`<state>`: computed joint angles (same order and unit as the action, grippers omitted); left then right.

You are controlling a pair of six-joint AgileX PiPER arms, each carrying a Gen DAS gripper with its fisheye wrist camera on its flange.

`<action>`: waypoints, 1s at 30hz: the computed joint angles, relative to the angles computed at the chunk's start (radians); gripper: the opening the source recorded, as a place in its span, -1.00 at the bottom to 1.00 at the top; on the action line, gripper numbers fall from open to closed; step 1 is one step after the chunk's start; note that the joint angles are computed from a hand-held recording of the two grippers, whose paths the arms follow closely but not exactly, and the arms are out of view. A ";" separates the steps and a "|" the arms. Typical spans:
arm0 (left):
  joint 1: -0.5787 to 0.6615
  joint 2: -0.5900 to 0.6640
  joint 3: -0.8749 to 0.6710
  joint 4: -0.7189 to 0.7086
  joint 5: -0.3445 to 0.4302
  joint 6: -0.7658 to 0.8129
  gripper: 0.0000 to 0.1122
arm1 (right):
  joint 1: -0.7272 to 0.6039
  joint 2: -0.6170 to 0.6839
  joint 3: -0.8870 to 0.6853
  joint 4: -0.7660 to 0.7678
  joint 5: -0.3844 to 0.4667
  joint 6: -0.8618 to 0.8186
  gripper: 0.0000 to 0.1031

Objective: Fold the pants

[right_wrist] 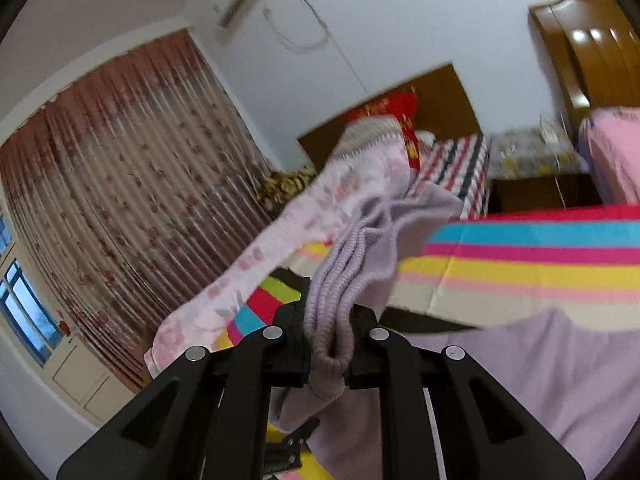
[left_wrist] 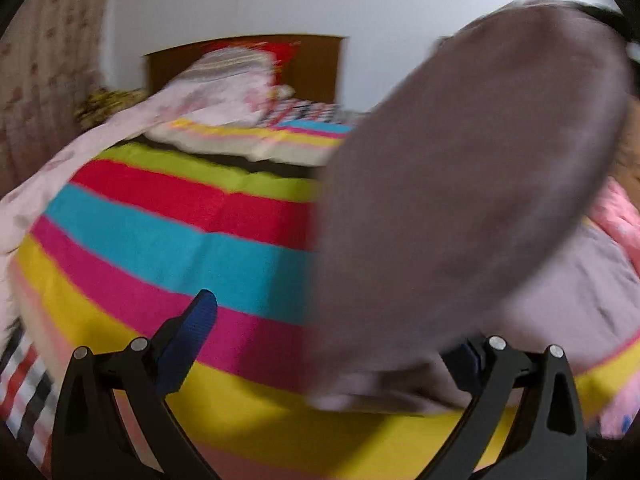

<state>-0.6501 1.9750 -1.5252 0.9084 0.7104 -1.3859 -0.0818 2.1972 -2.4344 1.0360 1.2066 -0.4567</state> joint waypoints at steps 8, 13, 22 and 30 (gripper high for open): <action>0.048 -0.082 0.180 0.047 -0.124 -0.081 0.81 | -0.128 -0.103 0.653 -0.047 -0.149 -0.248 -0.74; 0.052 -0.080 0.200 0.059 -0.139 -0.101 0.81 | -0.137 -0.139 0.854 0.001 -0.231 -0.405 -0.75; 0.062 -0.103 0.229 0.091 -0.169 -0.170 0.81 | -0.135 -0.138 0.852 0.047 -0.215 -0.396 -0.74; 0.062 -0.106 0.250 0.148 -0.188 -0.208 0.81 | -0.139 -0.097 0.850 0.047 -0.191 -0.378 -0.77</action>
